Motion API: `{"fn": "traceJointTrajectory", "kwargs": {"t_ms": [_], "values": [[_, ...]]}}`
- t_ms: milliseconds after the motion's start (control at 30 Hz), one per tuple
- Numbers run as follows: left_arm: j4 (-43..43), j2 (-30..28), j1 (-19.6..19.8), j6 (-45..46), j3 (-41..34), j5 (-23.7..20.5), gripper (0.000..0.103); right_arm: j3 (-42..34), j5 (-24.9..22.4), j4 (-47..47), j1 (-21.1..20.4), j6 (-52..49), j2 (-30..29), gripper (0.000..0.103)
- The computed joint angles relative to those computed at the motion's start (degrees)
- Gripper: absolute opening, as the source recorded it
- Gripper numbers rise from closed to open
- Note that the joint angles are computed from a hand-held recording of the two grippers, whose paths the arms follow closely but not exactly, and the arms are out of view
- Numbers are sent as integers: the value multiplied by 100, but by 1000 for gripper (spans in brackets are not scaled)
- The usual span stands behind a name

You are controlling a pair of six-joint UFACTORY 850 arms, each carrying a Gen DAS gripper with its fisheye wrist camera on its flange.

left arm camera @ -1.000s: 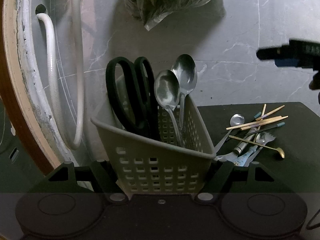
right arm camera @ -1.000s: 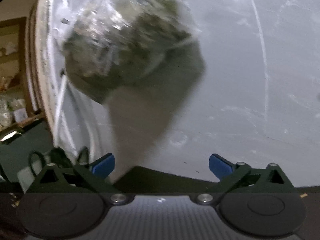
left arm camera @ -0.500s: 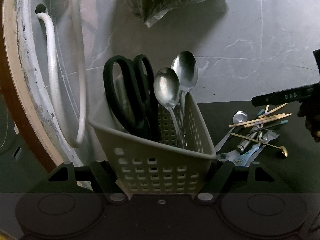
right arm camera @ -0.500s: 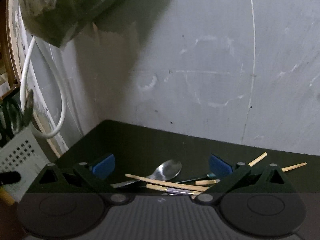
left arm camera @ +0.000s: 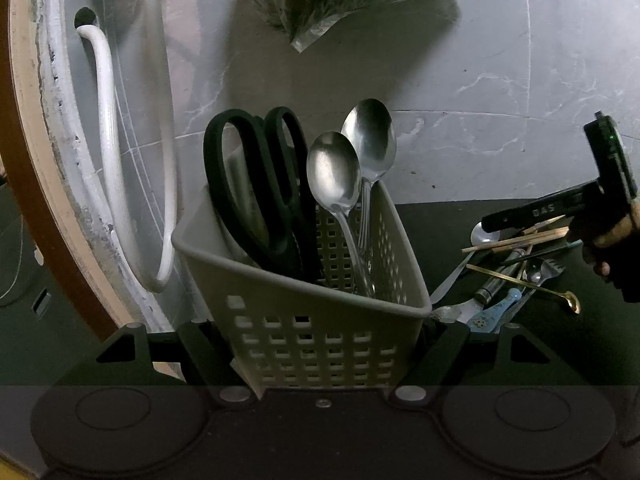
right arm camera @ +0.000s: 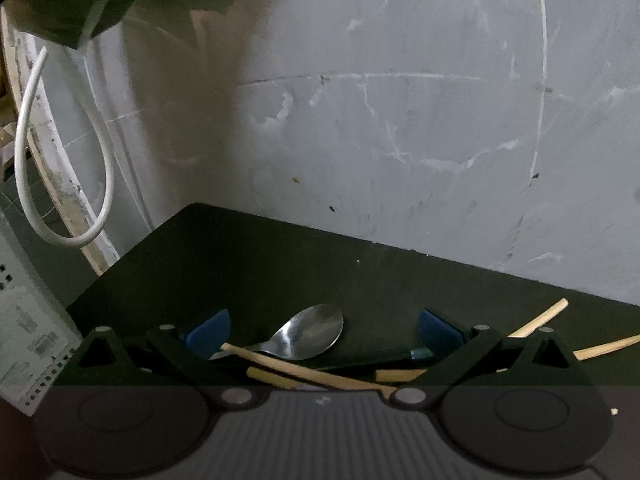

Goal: Organize utensils
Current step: 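Reach the right tool to the pile and grasp another silver spoon, then lift the silver spoon with the right tool and carry it over the basket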

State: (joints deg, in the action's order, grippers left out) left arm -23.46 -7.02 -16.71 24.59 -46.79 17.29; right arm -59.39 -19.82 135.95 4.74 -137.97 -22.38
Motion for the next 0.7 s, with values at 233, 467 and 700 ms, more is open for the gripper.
{"fn": "traceJointTrajectory", "kwargs": {"t_ms": [233, 467, 700], "values": [[-1, -3, 0, 24, -2, -3, 78, -299, 49, -672, -61, 922, -317, 70], [48, -9, 13, 3, -7, -4, 79, -260, 21, -301, -69, 649, -331, 45], [32, -11, 6, 23, -11, -7, 79, -164, -51, -170, -44, 553, -280, 16]]}}
